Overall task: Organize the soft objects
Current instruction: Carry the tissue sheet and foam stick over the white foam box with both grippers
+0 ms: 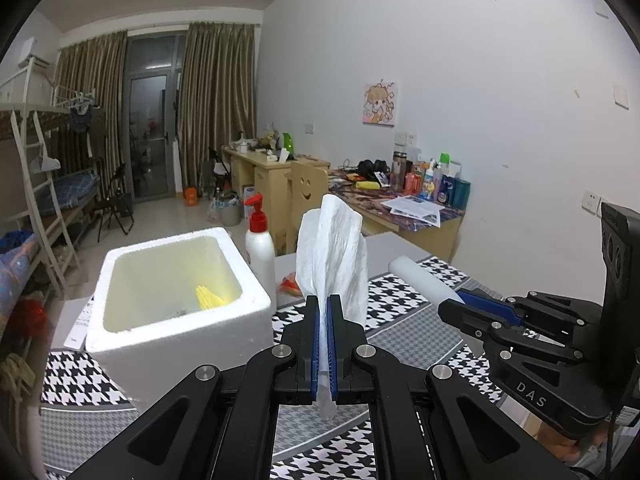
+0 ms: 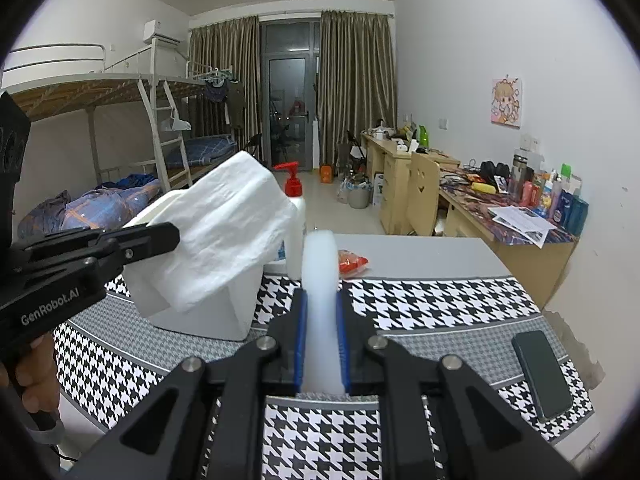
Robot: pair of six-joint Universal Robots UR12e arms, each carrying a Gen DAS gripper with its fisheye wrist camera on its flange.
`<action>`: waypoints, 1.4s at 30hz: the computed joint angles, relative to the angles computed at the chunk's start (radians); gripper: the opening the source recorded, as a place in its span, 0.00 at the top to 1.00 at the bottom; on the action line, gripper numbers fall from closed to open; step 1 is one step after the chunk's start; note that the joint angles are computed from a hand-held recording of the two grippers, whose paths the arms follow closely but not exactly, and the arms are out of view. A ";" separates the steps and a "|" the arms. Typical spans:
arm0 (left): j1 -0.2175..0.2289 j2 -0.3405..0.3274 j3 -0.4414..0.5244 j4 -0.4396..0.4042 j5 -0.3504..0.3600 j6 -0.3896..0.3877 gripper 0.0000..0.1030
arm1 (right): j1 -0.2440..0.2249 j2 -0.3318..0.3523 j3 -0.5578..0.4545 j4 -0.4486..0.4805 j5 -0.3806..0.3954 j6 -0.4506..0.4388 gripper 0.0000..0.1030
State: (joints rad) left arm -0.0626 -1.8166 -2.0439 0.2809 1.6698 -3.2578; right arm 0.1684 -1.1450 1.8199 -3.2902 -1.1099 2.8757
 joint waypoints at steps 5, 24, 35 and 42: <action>0.007 0.008 0.004 0.000 0.009 0.009 0.96 | 0.006 0.005 -0.015 -0.004 -0.001 0.008 0.83; 0.018 0.013 0.015 0.022 0.065 0.012 0.96 | 0.029 0.024 -0.060 -0.018 0.006 0.007 0.83; 0.029 0.015 0.018 0.032 0.101 -0.004 0.96 | 0.046 0.035 -0.089 -0.013 0.012 0.003 0.83; 0.034 0.012 0.027 0.033 0.137 -0.014 0.96 | 0.056 0.041 -0.105 -0.006 0.019 -0.004 0.83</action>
State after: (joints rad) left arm -0.0284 -1.8048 -2.0174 0.3138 1.8070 -3.2720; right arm 0.2248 -1.1038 1.7150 -3.2960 -1.0905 2.8714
